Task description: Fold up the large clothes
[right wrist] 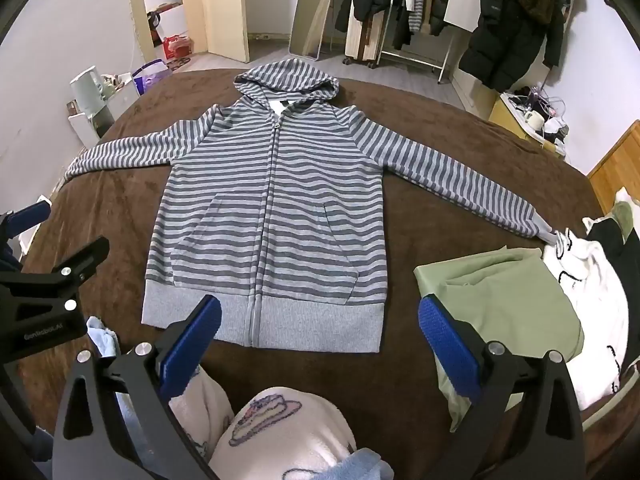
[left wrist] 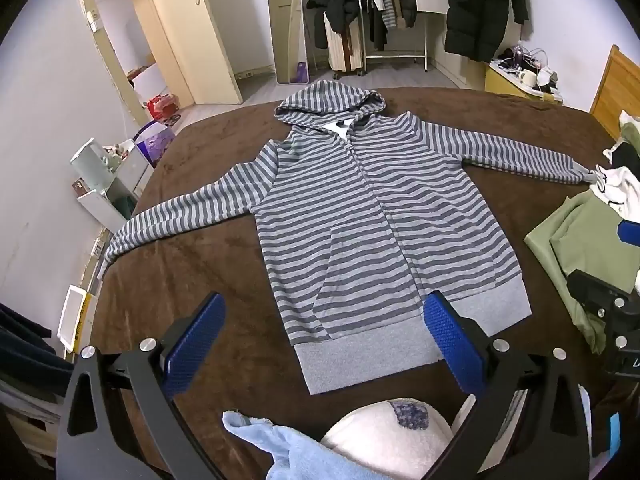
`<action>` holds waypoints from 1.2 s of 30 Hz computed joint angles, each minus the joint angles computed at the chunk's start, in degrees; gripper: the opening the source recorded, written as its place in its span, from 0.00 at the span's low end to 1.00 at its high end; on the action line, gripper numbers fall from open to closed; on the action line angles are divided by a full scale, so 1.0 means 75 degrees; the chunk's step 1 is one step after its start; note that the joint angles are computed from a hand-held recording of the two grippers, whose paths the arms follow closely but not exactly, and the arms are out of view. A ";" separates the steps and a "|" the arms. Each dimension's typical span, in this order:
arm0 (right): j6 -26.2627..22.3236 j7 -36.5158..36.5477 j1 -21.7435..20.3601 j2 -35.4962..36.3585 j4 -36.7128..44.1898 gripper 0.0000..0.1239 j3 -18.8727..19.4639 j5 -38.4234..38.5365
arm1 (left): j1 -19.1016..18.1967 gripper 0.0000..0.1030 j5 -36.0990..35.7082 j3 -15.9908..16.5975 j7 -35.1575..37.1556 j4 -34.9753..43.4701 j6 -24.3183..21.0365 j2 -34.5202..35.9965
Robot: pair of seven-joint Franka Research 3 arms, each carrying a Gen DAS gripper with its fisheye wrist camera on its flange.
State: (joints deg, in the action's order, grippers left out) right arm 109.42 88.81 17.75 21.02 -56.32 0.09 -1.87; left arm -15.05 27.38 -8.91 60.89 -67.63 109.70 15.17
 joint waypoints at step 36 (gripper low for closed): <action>-0.0005 0.0022 -0.0021 0.0051 -0.0003 0.79 -0.0018 -0.0015 | -0.0039 0.94 0.0136 0.0011 -0.0040 -0.0127 0.0021 -0.0012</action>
State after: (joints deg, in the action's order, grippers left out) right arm 109.38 88.97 17.59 21.40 -56.34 -0.04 -1.99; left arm -15.34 28.40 -8.83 60.59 -68.58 109.86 15.08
